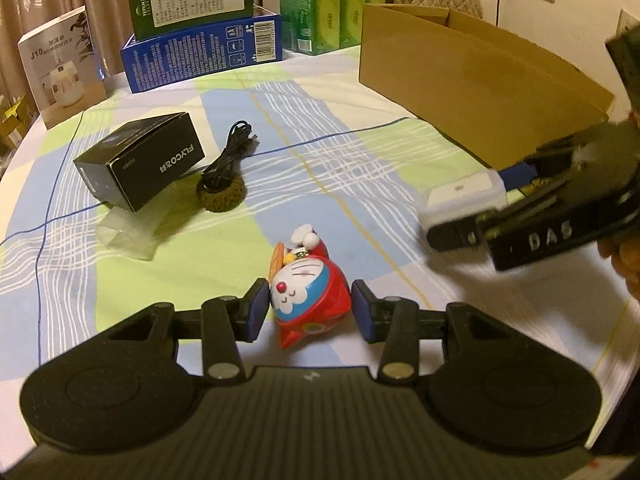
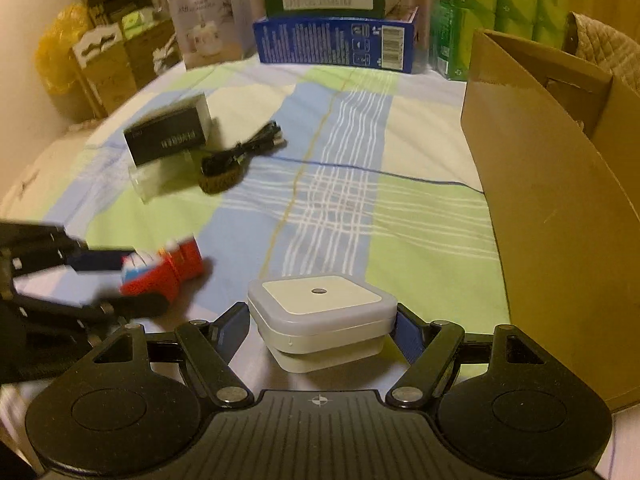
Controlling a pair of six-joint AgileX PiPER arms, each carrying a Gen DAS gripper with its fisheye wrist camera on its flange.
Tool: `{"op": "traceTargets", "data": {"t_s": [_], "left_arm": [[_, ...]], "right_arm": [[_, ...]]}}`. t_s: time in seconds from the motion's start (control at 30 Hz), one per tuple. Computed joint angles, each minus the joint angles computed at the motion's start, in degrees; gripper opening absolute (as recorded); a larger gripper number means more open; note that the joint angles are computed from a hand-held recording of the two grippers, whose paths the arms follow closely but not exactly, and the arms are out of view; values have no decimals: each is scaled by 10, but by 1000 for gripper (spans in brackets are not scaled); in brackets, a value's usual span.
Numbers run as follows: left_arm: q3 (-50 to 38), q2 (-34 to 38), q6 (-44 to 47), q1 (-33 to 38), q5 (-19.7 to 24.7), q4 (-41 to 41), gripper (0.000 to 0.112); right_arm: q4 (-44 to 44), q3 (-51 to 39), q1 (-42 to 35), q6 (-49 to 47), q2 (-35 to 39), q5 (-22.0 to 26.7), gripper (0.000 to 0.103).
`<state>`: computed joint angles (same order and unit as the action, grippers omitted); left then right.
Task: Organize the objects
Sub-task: 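Carry the night light with the right gripper while the left carries the toy toward the cardboard box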
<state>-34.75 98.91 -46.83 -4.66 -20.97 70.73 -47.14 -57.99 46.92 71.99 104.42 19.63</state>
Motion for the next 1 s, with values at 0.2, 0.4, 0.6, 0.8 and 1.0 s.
{"op": "traceTargets", "data": {"t_s": [0.2, 0.4, 0.6, 0.8, 1.0], "left_arm": [[-17, 15, -48, 9, -7, 32, 42], [-18, 21, -33, 6, -4, 15, 43], [-24, 27, -48, 7, -10, 15, 45], [-27, 31, -49, 5, -10, 10, 45], [-31, 31, -71, 5, -7, 32, 40]], "right_arm": [[95, -5, -23, -84, 16, -23, 73], [85, -20, -11, -87, 29, -13, 73], [78, -27, -13, -92, 38, -10, 73], [115, -29, -22, -119, 43, -20, 72], [94, -38, -13, -92, 44, -5, 64]]}}
